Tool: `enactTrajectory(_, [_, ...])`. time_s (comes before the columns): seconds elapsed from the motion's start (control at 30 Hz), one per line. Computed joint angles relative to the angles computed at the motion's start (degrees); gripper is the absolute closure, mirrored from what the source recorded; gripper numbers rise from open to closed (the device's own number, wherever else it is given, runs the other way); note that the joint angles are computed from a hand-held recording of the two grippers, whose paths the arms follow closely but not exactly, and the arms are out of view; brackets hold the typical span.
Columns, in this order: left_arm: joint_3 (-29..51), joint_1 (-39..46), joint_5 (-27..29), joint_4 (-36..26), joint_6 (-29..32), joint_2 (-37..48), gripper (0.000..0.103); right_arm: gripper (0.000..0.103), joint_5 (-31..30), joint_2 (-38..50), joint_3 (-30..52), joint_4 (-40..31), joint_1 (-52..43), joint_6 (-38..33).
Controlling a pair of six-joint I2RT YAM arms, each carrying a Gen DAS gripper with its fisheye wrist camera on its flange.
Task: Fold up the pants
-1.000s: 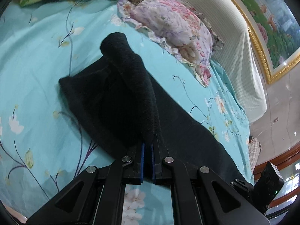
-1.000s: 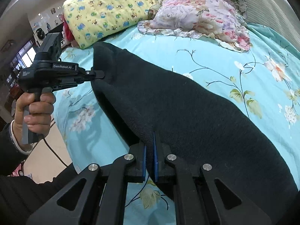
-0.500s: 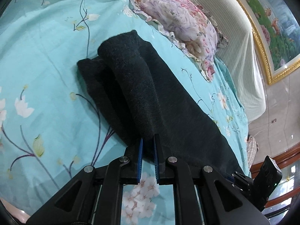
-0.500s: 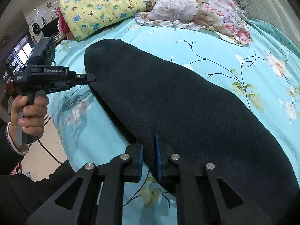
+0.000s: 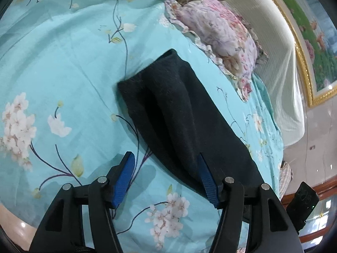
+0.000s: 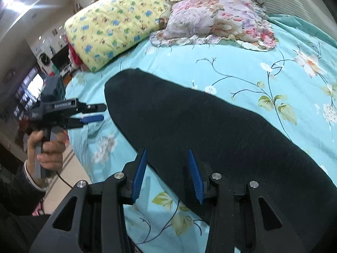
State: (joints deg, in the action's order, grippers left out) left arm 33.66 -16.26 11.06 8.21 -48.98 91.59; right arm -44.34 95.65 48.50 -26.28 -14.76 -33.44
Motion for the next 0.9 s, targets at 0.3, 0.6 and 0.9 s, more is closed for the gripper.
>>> enactTrajectory(0.3, [5.2, 3.0, 1.6, -7.1, 0.0, 3.1, 0.035, 0.061, -1.7, 3.3, 4.9, 2.3, 0.6, 8.6])
enactTrajectory(0.6, [13.6, 4.4, 0.5, -13.2, -0.9, 9.0, 0.033, 0.061, -2.2, 12.8, 18.1, 3.8, 0.4, 20.4])
enactTrajectory(0.9, [16.4, 4.6, 0.9, -12.5, -1.9, 12.4, 0.031, 0.061, 7.4, 24.4, 31.2, -1.0, 5.4, 18.0])
